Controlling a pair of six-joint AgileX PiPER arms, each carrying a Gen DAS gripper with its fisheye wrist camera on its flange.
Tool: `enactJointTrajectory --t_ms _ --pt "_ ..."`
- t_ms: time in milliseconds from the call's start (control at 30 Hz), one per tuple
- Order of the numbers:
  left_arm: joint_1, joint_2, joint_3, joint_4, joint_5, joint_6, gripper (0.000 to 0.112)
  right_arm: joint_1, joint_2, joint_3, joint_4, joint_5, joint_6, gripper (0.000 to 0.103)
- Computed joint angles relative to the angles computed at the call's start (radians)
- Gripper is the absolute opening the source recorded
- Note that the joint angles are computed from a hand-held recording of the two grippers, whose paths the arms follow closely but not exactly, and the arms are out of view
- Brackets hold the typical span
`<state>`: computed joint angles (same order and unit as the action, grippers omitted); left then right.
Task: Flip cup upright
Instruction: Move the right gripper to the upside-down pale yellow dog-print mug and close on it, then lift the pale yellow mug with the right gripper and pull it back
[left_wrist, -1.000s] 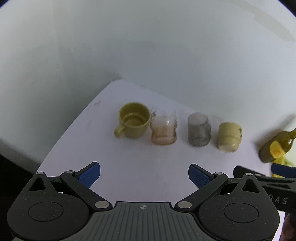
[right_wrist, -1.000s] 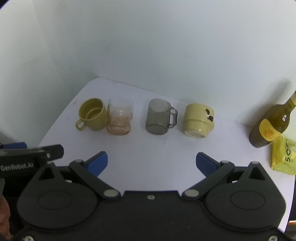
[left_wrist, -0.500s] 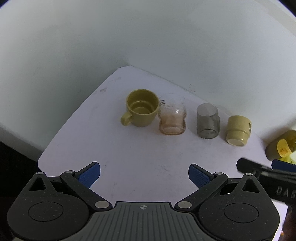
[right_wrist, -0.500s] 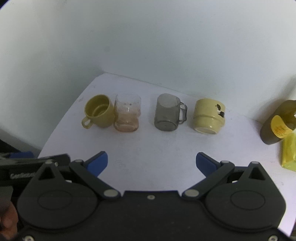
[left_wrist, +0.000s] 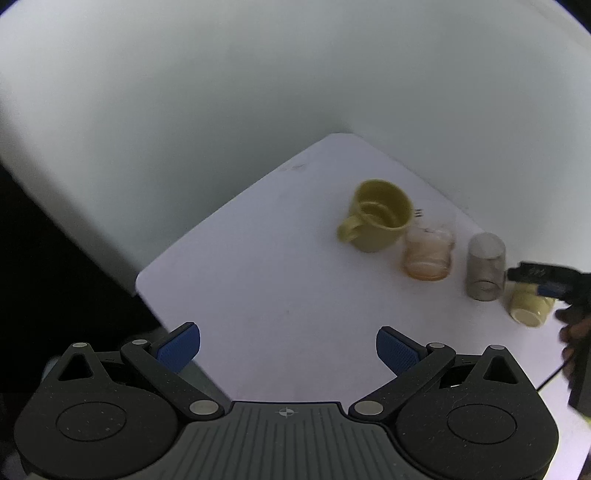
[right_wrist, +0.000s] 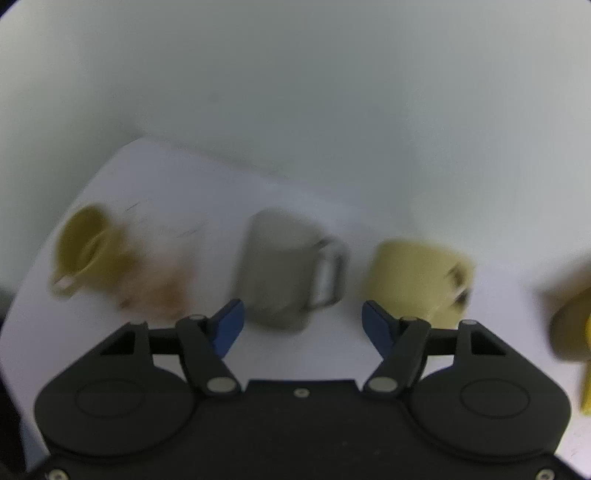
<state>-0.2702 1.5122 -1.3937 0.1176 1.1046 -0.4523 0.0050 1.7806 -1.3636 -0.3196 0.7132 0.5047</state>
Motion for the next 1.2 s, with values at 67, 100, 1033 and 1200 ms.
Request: enactJointTrajectory --t_ms 67,100,1033,1200 --pt "0.006 0.008 -0.004 -0.007 0.008 -0.017 0.103 -0.031 0.008 -0.015 -0.028 0.011 0.029 0.073" --pt "0.009 0.017 -0.012 -0.015 0.013 -0.012 0.103 -0.053 0.006 -0.011 -0.029 0.009 0.034 0.075" --pt "-0.058 -0.043 0.005 -0.023 -0.020 0.073 0.103 -0.036 -0.136 0.292 0.203 -0.052 -0.062 0.084" --pt "-0.049 -0.045 0.032 -0.046 -0.054 0.115 0.103 0.081 -0.157 0.314 0.224 -0.056 -0.018 0.082"
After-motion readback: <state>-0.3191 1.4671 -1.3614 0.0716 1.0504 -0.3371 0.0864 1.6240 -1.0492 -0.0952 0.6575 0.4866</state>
